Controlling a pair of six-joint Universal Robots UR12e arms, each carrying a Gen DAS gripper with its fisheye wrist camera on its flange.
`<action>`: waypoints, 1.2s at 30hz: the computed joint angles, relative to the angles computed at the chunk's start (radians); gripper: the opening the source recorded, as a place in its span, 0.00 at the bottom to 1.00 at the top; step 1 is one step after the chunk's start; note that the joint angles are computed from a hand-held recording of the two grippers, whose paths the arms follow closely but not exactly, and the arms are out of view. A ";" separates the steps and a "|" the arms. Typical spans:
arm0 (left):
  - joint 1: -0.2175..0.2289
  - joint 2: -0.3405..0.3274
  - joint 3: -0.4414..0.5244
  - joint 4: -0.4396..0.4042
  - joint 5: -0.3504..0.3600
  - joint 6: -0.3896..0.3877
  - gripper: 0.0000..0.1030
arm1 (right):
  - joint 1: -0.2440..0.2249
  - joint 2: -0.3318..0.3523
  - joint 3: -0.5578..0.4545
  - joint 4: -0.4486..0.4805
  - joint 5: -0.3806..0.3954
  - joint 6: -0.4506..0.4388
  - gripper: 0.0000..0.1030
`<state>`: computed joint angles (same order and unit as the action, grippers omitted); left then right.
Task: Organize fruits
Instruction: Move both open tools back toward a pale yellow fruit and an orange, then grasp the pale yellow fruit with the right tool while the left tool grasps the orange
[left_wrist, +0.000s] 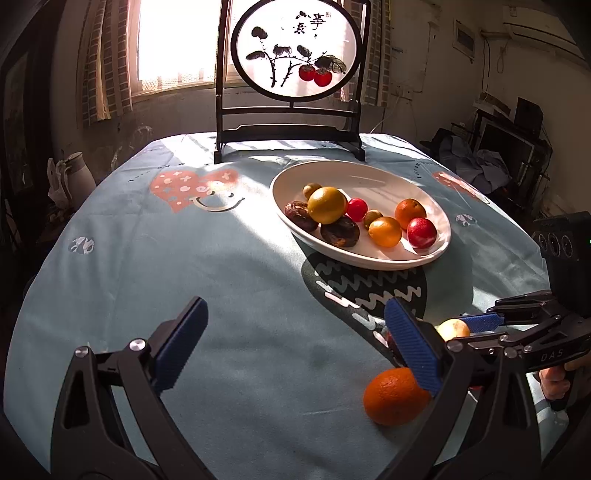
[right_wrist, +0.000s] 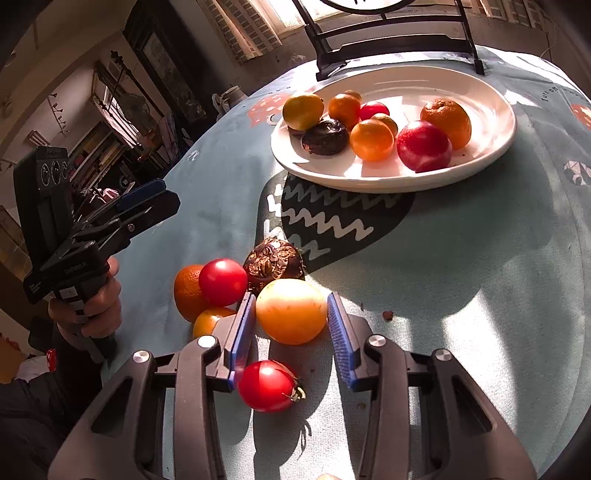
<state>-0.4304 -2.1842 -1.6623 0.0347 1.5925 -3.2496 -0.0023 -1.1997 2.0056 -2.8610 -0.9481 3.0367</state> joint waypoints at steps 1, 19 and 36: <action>0.000 0.000 0.000 -0.002 0.000 0.003 0.95 | -0.001 0.000 0.001 -0.003 0.002 0.003 0.39; 0.022 0.051 -0.082 -0.081 -0.322 0.365 0.69 | -0.026 -0.002 0.025 -0.086 0.019 0.104 0.38; 0.015 0.037 -0.031 -0.279 -0.313 0.397 0.53 | -0.027 -0.005 0.029 -0.099 0.008 0.111 0.38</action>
<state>-0.4157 -2.1476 -1.6931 -0.2440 1.2794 -2.8530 -0.0293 -1.2043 2.0350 -2.9605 -0.9406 3.1479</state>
